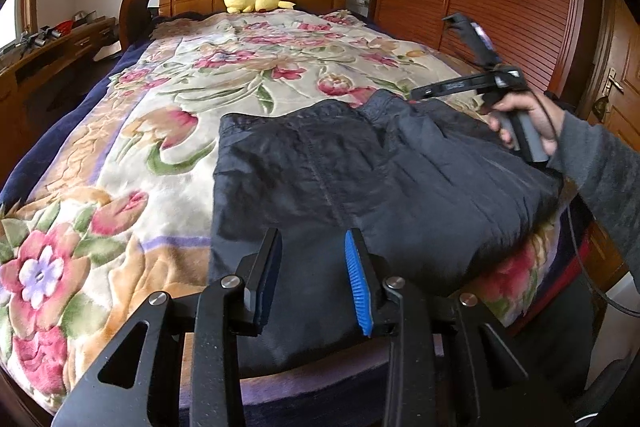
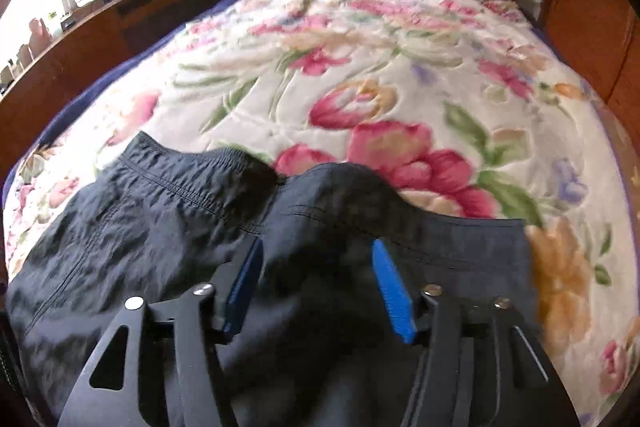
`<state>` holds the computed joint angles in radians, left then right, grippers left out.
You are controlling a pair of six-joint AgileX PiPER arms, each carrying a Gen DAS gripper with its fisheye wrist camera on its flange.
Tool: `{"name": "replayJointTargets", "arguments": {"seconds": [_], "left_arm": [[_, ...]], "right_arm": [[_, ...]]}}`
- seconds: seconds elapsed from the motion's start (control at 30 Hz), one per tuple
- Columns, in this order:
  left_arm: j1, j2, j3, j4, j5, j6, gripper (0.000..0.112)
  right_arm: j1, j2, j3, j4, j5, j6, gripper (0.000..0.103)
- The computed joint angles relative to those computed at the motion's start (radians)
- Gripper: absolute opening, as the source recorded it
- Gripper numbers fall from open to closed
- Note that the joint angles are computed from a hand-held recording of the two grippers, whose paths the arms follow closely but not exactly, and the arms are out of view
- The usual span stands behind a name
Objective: Fold large clothes
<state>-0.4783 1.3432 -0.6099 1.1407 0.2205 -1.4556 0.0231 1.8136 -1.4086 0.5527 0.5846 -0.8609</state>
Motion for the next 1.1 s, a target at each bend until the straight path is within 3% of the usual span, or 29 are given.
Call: {"name": "replayJointTargets", "arguments": {"seconds": [0.13, 0.33, 0.6, 0.67, 0.73, 0.8, 0.93, 1.03, 1.1], "left_arm": [[-0.037, 0.001, -0.016, 0.077, 0.044, -0.092, 0.034], [-0.057, 0.0, -0.045, 0.076, 0.057, -0.091, 0.034], [-0.092, 0.057, -0.104, 0.044, 0.059, -0.056, 0.034], [-0.1, 0.073, -0.117, 0.03, 0.056, -0.042, 0.034], [-0.111, 0.092, -0.134, 0.011, 0.049, -0.025, 0.034], [-0.123, 0.109, -0.147, -0.002, 0.044, -0.011, 0.034], [-0.151, 0.149, -0.18, -0.035, 0.037, 0.023, 0.034], [-0.162, 0.167, -0.193, -0.033, 0.018, 0.027, 0.034], [-0.161, 0.18, -0.205, -0.051, 0.002, 0.051, 0.034]], "right_arm": [[-0.093, -0.013, 0.014, -0.054, -0.016, -0.007, 0.065], [-0.206, 0.134, -0.125, -0.198, 0.049, 0.183, 0.065], [-0.288, 0.283, -0.248, -0.045, 0.178, 0.111, 0.064], [-0.298, 0.304, -0.277, -0.005, 0.212, 0.054, 0.055], [-0.295, 0.286, -0.262, 0.013, 0.215, -0.005, 0.024], [-0.294, 0.24, -0.198, 0.039, 0.158, -0.086, 0.007], [-0.324, 0.167, -0.101, 0.102, 0.04, -0.145, 0.005], [-0.336, 0.168, -0.097, 0.048, 0.041, -0.059, 0.005], [-0.352, 0.138, -0.059, 0.108, 0.03, -0.128, 0.005]]}}
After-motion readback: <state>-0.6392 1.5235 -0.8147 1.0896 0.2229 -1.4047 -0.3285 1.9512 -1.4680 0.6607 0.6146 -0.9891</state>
